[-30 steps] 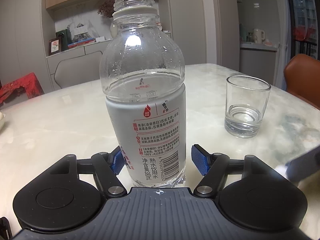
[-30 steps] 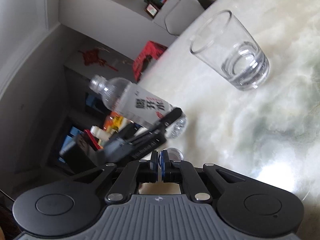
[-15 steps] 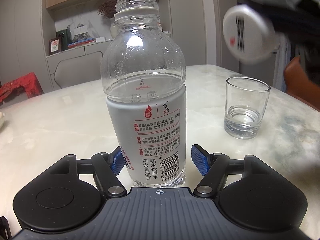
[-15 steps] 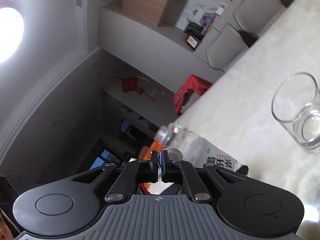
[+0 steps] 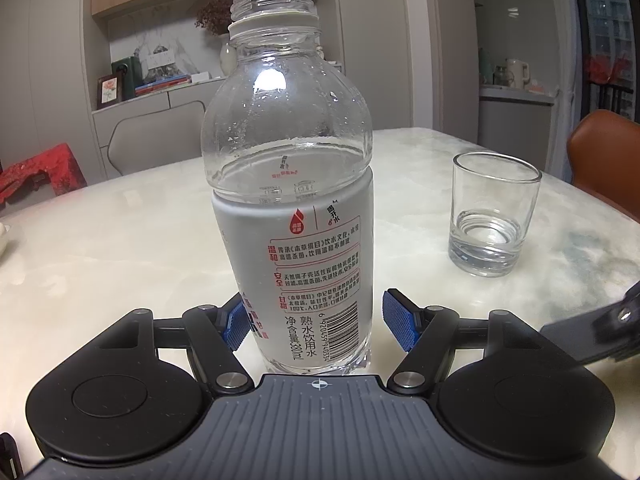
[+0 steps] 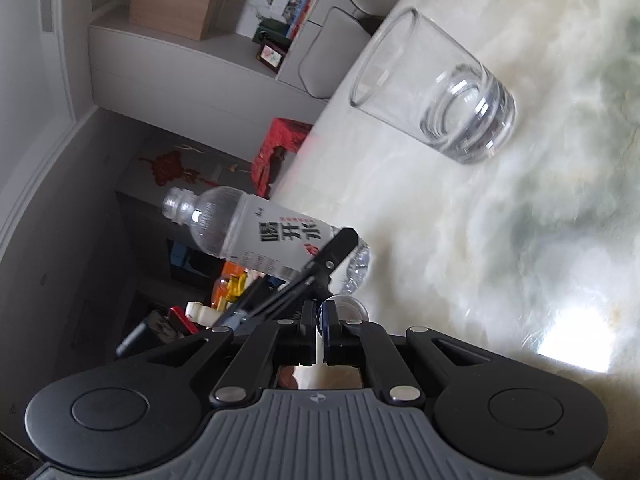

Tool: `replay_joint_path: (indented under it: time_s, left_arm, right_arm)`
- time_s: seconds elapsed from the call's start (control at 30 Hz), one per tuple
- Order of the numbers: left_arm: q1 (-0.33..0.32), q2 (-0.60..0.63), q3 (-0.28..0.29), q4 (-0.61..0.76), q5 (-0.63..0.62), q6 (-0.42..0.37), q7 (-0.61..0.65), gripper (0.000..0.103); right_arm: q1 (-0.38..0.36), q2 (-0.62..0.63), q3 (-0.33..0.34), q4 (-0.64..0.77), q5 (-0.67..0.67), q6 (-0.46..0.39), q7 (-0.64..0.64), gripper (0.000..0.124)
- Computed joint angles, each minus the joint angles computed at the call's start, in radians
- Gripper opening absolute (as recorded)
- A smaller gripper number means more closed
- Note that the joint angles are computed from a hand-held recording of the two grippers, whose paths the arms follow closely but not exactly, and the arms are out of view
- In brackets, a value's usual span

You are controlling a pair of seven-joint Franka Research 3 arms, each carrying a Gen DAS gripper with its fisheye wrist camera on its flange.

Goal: Unscrew bottle cap and pour

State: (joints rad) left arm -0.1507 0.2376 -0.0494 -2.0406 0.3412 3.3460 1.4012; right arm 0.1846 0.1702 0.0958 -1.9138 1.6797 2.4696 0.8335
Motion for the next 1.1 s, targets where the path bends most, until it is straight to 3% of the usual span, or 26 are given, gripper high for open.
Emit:
replay_joint_path:
  time_s: [0.33, 0.73, 0.87, 0.97, 1.0, 1.1]
  left_arm:
    - [-0.028, 0.002, 0.032, 0.006, -0.003, -0.01, 0.016, 0.07]
    - [-0.035, -0.004, 0.039, -0.003, -0.01, -0.008, 0.022, 0.07]
    - [-0.037, -0.006, 0.04, -0.006, -0.012, -0.007, 0.024, 0.07]
    - [-0.042, -0.007, 0.045, -0.008, -0.014, -0.006, 0.025, 0.07]
    - [-0.08, 0.004, 0.079, 0.003, -0.028, -0.007, 0.03, 0.07]
    - [-0.086, 0.007, 0.082, 0.005, -0.034, -0.006, 0.033, 0.07]
  right_arm:
    - [-0.006, -0.022, -0.011, -0.046, -0.047, 0.034, 0.069, 0.007]
    - [-0.003, -0.062, -0.026, -0.106, 0.003, 0.056, 0.003, 0.01]
    - [0.008, -0.068, -0.025, -0.095, -0.039, 0.069, -0.031, 0.01]
    - [0.036, -0.069, -0.015, -0.078, -0.179, 0.146, -0.02, 0.01]
    - [0.049, -0.075, -0.009, -0.077, -0.237, 0.188, -0.04, 0.01]
    - [0.081, -0.091, 0.006, -0.084, -0.362, 0.286, -0.116, 0.011]
